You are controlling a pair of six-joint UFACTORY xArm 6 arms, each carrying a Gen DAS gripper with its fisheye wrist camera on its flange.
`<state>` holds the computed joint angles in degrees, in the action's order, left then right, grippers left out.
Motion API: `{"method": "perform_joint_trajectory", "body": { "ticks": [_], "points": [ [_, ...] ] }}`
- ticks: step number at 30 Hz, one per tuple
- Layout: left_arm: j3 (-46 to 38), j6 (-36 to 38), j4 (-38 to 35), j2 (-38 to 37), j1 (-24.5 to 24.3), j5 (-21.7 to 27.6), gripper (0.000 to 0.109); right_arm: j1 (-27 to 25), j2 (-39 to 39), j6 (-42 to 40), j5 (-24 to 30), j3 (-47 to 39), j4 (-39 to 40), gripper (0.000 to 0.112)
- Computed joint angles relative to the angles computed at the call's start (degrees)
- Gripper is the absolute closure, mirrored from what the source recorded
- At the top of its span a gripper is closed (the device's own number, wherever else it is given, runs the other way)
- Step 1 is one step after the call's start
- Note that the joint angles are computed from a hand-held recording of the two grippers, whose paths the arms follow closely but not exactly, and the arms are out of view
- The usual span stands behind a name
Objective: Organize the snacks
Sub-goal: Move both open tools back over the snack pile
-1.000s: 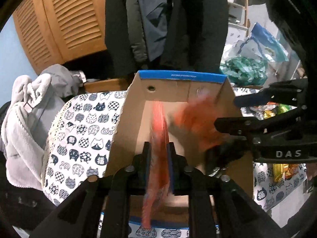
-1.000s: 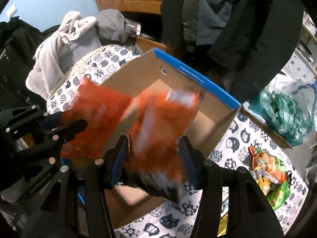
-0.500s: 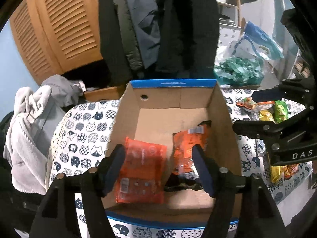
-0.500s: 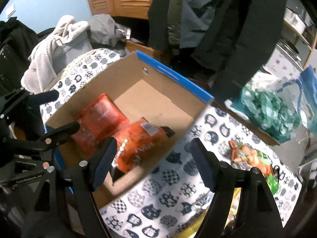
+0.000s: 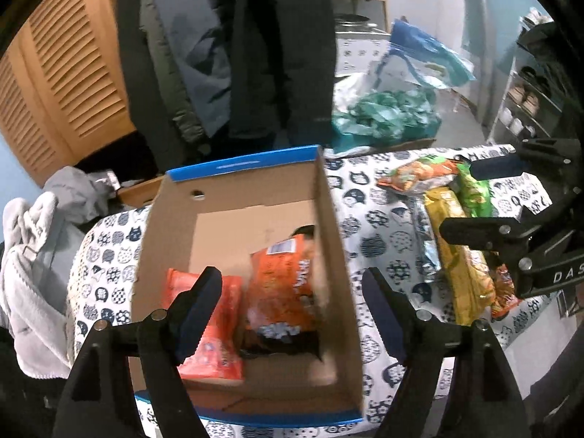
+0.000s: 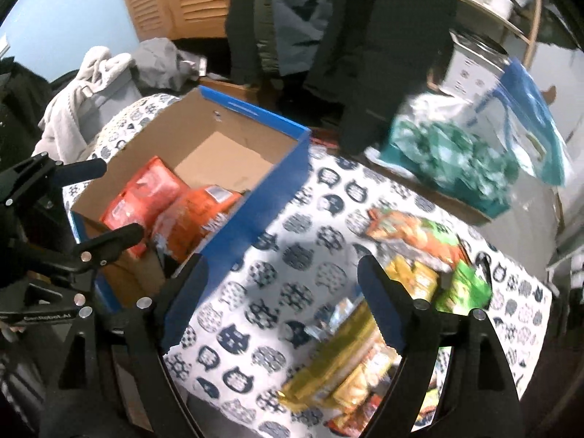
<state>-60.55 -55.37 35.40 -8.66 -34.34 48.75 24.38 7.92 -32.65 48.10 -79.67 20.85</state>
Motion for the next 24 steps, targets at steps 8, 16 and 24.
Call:
{"method": "perform_joint_trajectory", "body": {
  "ticks": [8,16,24],
  "points": [
    [-4.9,3.1,-2.2,4.7,-2.7,0.1,0.028,-4.5,-3.0,-0.7,0.0,4.2,0.0,0.028],
    [-10.3,6.9,-5.4,10.3,-4.7,0.1,0.028,-9.3,-3.9,-1.2,-0.7,6.6,-0.4,0.028],
    [-16.7,10.6,-8.4,17.0,-6.0,1.1,0.028,-13.9,-3.5,-0.5,-2.3,8.2,-2.0,0.028]
  ]
}}
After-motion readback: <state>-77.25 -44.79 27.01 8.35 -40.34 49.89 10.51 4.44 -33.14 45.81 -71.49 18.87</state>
